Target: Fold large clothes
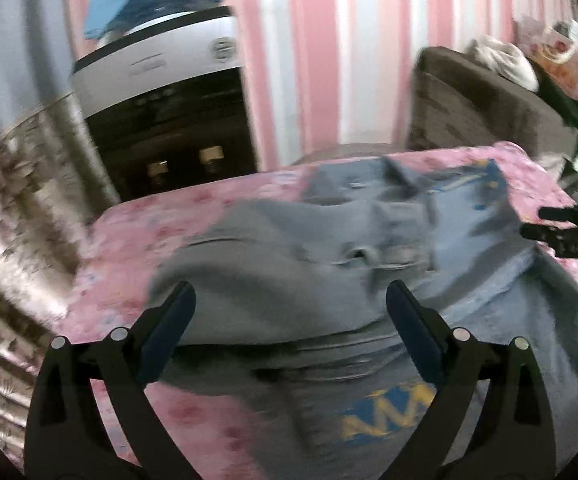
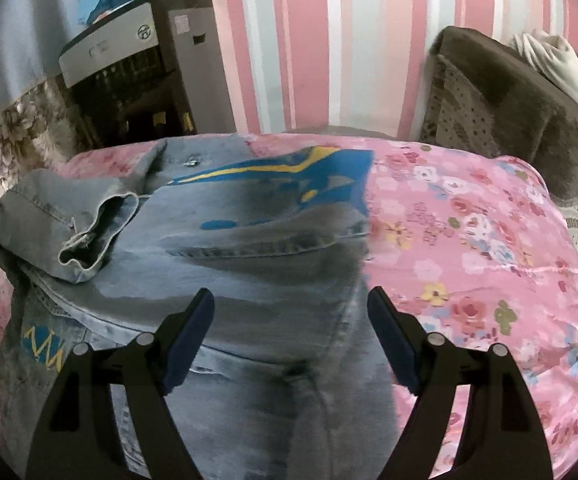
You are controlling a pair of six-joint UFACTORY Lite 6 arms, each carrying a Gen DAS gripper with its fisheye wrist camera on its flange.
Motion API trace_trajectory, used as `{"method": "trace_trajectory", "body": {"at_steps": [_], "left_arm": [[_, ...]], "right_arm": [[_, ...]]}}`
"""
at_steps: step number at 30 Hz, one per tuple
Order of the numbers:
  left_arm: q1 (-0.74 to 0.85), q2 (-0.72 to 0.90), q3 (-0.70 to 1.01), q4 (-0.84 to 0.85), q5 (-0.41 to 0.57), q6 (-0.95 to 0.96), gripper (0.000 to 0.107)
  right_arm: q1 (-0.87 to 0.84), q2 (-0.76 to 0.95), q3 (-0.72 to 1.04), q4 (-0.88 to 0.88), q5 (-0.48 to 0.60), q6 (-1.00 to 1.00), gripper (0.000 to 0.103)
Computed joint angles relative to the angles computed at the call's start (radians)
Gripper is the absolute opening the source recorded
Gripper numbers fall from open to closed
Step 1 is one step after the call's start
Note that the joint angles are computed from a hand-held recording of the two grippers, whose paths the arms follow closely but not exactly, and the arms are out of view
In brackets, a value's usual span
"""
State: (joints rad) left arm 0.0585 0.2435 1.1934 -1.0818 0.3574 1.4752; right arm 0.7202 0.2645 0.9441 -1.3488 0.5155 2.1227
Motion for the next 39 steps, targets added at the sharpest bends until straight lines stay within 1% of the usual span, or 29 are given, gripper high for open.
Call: {"method": "trace_trajectory", "body": {"at_steps": [4,7,9,11,13,14,15,16,17,18,19,20,23,26,28,29,30,31,32,33,35,36,37,39], "left_arm": [[0.118,0.074,0.097,0.01,0.074,-0.006,0.095],[0.17,0.122,0.157,0.0,0.099,0.006,0.095],[0.187,0.147,0.189,-0.012,0.099,0.012,0.095],[0.209,0.183,0.234,-0.012,0.114,0.005,0.095],[0.239,0.244,0.315,0.037,0.158,-0.047,0.096],[0.247,0.267,0.343,0.048,0.16,-0.051,0.096],[0.249,0.279,0.351,0.041,0.144,-0.039,0.096],[0.252,0.298,0.372,0.05,0.136,-0.044,0.096],[0.259,0.323,0.4,0.064,0.139,-0.058,0.096],[0.266,0.343,0.424,0.069,0.15,-0.065,0.096],[0.272,0.359,0.443,0.07,0.161,-0.067,0.096],[0.279,0.384,0.47,0.072,0.173,-0.07,0.096],[0.281,0.426,0.51,0.1,0.167,-0.093,0.096],[0.28,0.45,0.53,0.124,0.164,-0.121,0.096],[0.281,0.461,0.548,0.148,0.173,-0.152,0.096],[0.281,0.461,0.549,0.155,0.171,-0.16,0.096],[0.279,0.458,0.547,0.166,0.164,-0.171,0.096],[0.278,0.452,0.542,0.174,0.16,-0.181,0.096],[0.278,0.441,0.533,0.179,0.16,-0.187,0.096],[0.279,0.426,0.518,0.173,0.159,-0.183,0.096],[0.281,0.39,0.485,0.154,0.16,-0.162,0.096],[0.28,0.362,0.459,0.137,0.157,-0.143,0.096],[0.278,0.337,0.437,0.121,0.153,-0.126,0.096],[0.269,0.288,0.398,0.099,0.156,-0.109,0.097]], "right_arm": [[0.025,0.078,0.11,0.074,0.013,-0.067,0.079],[0.053,0.131,0.202,0.115,0.036,-0.115,0.079],[0.063,0.163,0.261,0.143,0.036,-0.138,0.079],[0.069,0.212,0.347,0.186,0.024,-0.186,0.079],[0.071,0.264,0.433,0.212,-0.002,-0.24,0.079],[0.067,0.294,0.481,0.24,-0.015,-0.28,0.078],[0.061,0.323,0.527,0.275,-0.028,-0.324,0.073],[0.055,0.36,0.584,0.315,-0.05,-0.373,0.063],[0.049,0.389,0.628,0.352,-0.071,-0.419,0.059],[0.044,0.422,0.678,0.402,-0.085,-0.478,0.052],[0.037,0.467,0.747,0.474,-0.098,-0.565,0.05],[0.033,0.501,0.795,0.521,-0.103,-0.619,0.05],[0.036,0.623,0.976,0.675,-0.075,-0.789,0.049],[0.037,0.739,1.135,0.809,-0.053,-0.92,0.039],[0.031,0.867,1.32,0.923,0.011,-1.045,0.03],[0.029,0.909,1.38,0.943,0.03,-1.074,0.026],[0.033,0.926,1.398,0.922,0.028,-1.067,0.025],[0.041,0.913,1.374,0.859,0.02,-1.018,0.023],[0.052,0.874,1.308,0.755,0.003,-0.927,0.022],[0.059,0.799,1.204,0.65,-0.013,-0.854,0.02],[0.091,0.615,0.994,0.441,0.049,-0.666,0.019],[0.112,0.516,0.89,0.337,0.105,-0.572,0.019],[0.125,0.42,0.785,0.272,0.142,-0.516,0.018],[0.153,0.241,0.605,0.2,0.26,-0.461,0.018]]}}
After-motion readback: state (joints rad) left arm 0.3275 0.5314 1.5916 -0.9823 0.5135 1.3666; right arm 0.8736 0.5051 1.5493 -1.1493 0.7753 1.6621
